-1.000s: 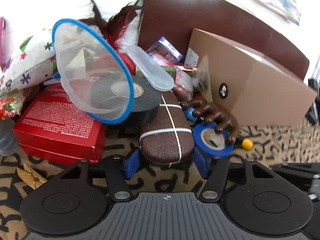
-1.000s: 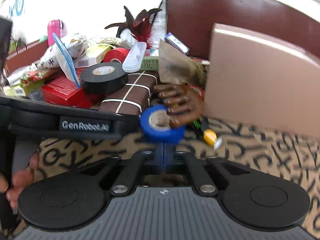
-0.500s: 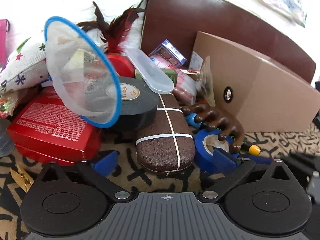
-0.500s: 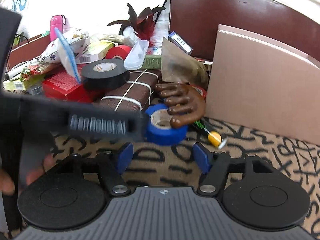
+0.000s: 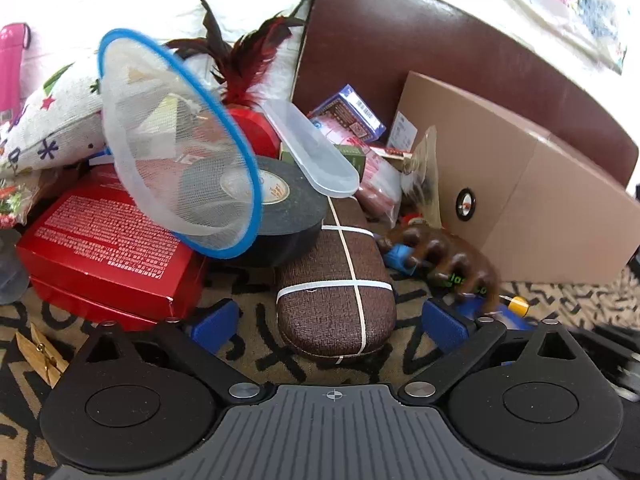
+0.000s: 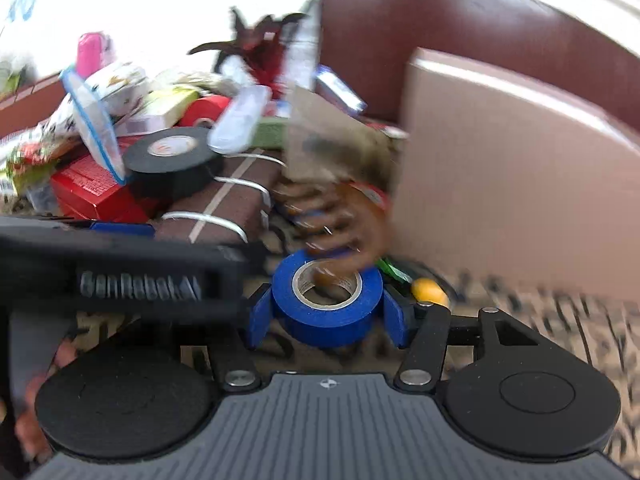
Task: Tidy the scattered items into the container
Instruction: 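Grasp the blue tape roll with the right tool, then grasp the brown glasses case with the left tool while the right tool holds the blue tape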
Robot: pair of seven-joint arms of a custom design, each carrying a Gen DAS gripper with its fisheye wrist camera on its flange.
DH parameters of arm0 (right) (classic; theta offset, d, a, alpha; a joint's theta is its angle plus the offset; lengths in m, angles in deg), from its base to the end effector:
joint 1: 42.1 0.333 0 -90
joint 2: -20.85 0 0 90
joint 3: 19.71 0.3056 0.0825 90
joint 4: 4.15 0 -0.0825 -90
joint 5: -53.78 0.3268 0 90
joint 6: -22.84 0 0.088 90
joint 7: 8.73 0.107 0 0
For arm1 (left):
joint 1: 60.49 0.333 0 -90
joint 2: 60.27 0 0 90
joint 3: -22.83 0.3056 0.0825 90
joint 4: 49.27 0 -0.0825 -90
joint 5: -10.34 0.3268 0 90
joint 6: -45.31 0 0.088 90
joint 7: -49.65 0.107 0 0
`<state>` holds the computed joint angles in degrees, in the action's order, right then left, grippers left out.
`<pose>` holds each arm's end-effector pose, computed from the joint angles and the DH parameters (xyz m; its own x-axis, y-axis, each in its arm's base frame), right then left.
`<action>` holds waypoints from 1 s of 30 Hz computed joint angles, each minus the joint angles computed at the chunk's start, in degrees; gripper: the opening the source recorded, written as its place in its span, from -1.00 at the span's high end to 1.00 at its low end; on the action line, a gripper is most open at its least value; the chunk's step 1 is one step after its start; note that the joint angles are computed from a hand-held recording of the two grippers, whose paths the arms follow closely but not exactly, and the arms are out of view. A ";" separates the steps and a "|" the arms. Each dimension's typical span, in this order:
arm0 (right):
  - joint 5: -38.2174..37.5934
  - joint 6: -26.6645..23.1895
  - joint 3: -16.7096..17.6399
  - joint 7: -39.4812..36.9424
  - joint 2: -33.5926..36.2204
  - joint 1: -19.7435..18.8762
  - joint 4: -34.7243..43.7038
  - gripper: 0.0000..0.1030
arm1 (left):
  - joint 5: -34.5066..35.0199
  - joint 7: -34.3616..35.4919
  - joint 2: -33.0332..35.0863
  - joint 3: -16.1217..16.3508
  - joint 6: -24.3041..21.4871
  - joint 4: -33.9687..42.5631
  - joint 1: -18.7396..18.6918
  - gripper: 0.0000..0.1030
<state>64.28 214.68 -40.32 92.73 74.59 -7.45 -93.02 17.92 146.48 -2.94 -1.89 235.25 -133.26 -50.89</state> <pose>0.6631 0.2253 0.2643 0.1218 -0.9925 0.0090 -0.5889 -0.0795 -0.8043 0.7073 -0.0957 0.2614 -0.2454 -0.9536 0.1742 -0.6053 0.0104 -0.7959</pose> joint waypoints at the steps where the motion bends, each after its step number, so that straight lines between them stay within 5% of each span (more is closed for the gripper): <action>1: 0.39 2.08 0.50 0.12 -2.00 0.05 -3.94 -0.19 | -0.78 -0.54 -0.22 2.67 -0.47 1.01 -2.37 -0.98; 5: 4.71 10.31 0.94 -1.47 -7.33 1.78 -16.56 -0.20 | -4.97 -4.30 -0.46 16.05 -3.20 5.45 -13.65 -0.83; 8: 7.43 12.31 1.65 -3.33 -8.22 2.15 -18.88 -0.20 | -5.41 -5.48 -1.13 22.59 -1.52 4.28 -18.66 -0.44; 10: 9.62 11.93 0.75 -5.33 -7.65 3.47 -18.40 -0.20 | -4.25 -4.37 -2.29 20.82 -0.31 1.85 -16.97 -0.23; 16: 11.71 14.37 5.49 -8.33 -8.59 0.20 -19.46 -0.20 | -1.59 -1.75 -7.66 16.51 5.46 -9.88 -11.93 -0.18; 21: 12.61 16.76 9.57 -11.38 -10.13 -2.37 -21.76 -0.21 | 5.45 -0.43 -15.19 9.66 11.68 -26.14 -2.02 -0.18; 23: 12.92 17.82 10.98 -12.31 -10.76 -3.21 -22.90 -0.21 | 8.96 -1.83 -18.12 7.21 13.64 -32.30 2.59 -0.32; 25: 13.58 18.61 11.80 -13.29 -11.14 -3.52 -23.67 -0.22 | 10.68 -4.07 -20.20 6.57 14.28 -35.92 4.86 -0.85; 26: 13.96 18.87 12.05 -13.79 -11.19 -3.58 -23.80 -0.22 | 10.12 -5.00 -20.98 7.53 14.22 -36.78 4.28 -0.94; 30: 15.70 18.05 11.65 -16.31 -10.74 -2.68 -22.79 -0.32 | 10.57 -7.84 -20.55 7.79 12.46 -34.86 4.10 -0.92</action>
